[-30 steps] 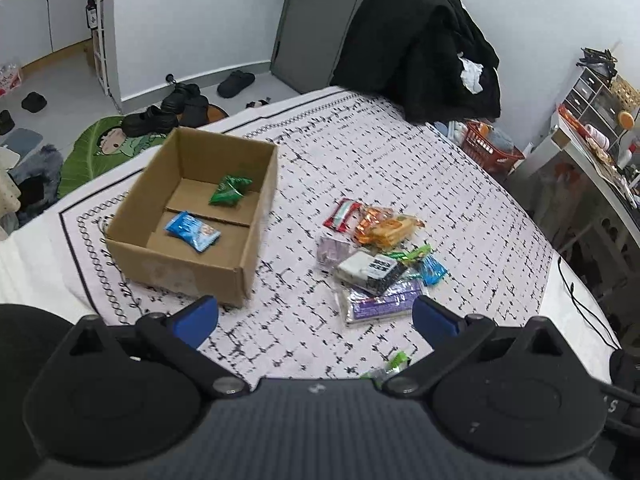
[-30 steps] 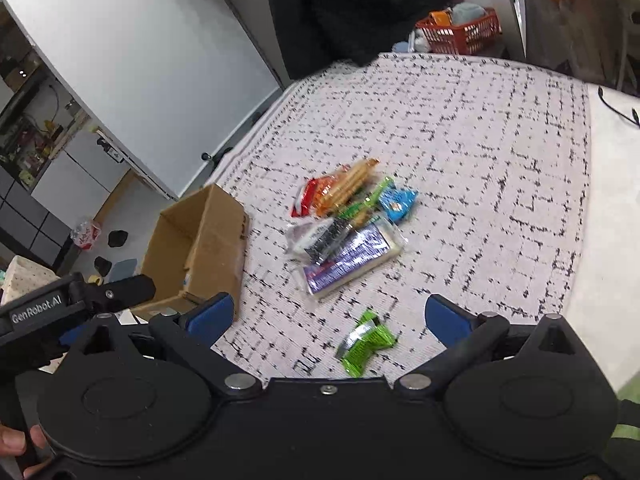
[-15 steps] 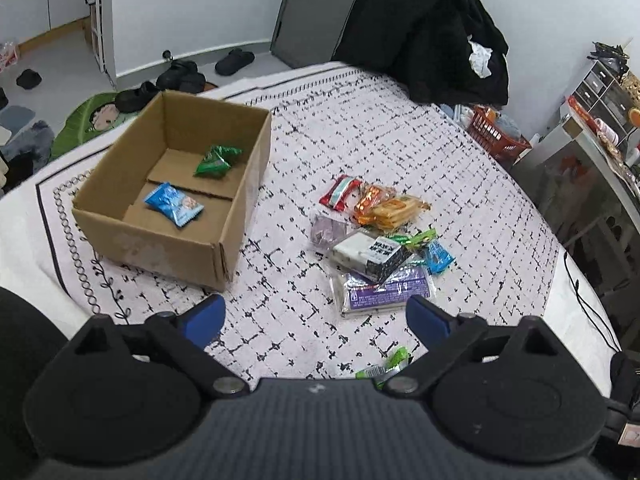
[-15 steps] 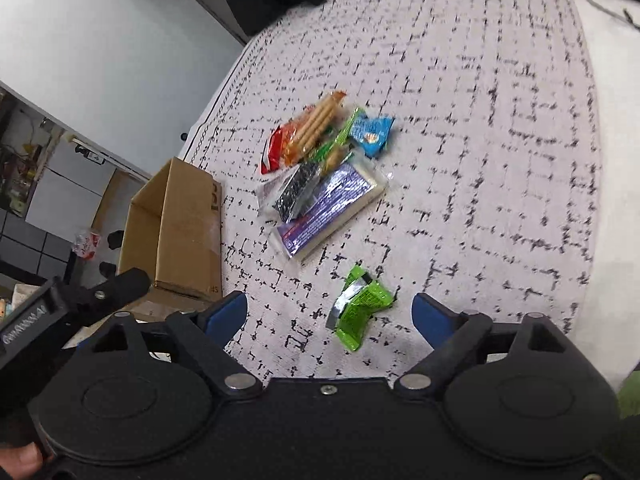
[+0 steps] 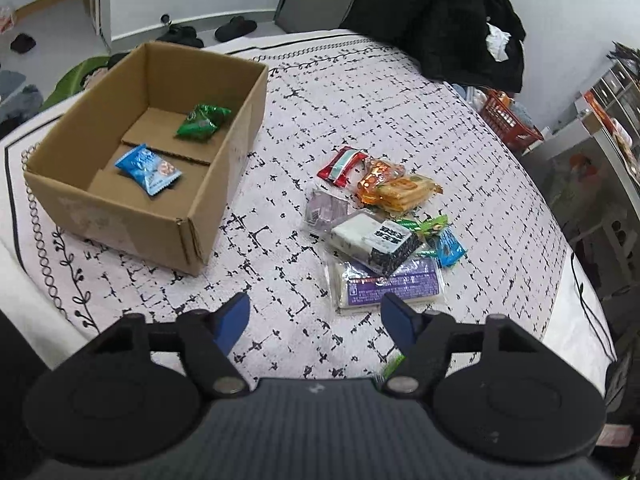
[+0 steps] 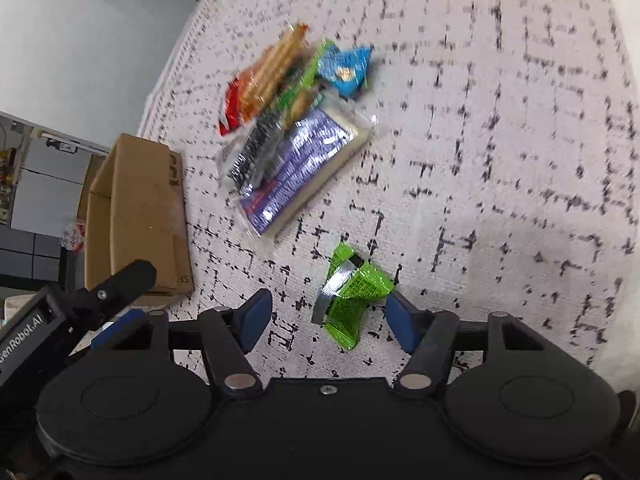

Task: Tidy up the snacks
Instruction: 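Move the right tool back to the pile and grasp a green candy packet, then grasp the white cake packet with the left tool while the right tool holds the green packet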

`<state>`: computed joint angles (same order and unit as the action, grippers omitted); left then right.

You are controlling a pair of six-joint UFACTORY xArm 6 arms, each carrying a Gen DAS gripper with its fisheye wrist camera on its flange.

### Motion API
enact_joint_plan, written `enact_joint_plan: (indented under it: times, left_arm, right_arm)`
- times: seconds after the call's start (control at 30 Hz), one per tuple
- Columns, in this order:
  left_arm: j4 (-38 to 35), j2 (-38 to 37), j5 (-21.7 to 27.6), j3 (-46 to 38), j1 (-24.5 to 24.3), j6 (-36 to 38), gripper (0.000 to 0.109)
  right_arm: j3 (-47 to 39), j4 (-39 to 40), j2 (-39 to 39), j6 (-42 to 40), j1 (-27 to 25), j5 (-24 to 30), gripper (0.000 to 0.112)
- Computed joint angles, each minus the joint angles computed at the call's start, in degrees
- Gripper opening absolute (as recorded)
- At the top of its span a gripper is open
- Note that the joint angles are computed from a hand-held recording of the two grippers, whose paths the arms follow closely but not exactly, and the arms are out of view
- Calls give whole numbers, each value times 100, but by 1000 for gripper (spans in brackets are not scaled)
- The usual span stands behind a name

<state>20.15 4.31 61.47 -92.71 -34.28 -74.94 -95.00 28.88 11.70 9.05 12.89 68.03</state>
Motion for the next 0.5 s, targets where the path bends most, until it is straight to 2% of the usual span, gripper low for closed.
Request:
enact_joint_plan:
  times: [0.07, 0.2, 0.27, 0.33, 0.4, 0.5]
  left_arm:
    - [-6, -45, -252, 142, 66, -99, 70]
    - [40, 39, -378, 122, 147, -206, 70]
    - [-30, 113, -420, 77, 199, -209, 69]
    - [-80, 179, -489, 52, 245, -196, 69]
    - [-109, 236, -598, 51, 285, -207, 69]
    - [-188, 359, -725, -4, 353, -203, 70]
  right_arm:
    - [-66, 8, 102, 103, -19, 62, 58]
    - [-194, -161, 262, 275, 22, 88, 57]
    - [-249, -139, 346, 245, 38, 124, 53]
    - [-347, -99, 454, 229, 31, 209, 39]
    - [-421, -43, 547, 203, 22, 233, 35]
    - [-377, -68, 544, 91, 45, -31, 32]
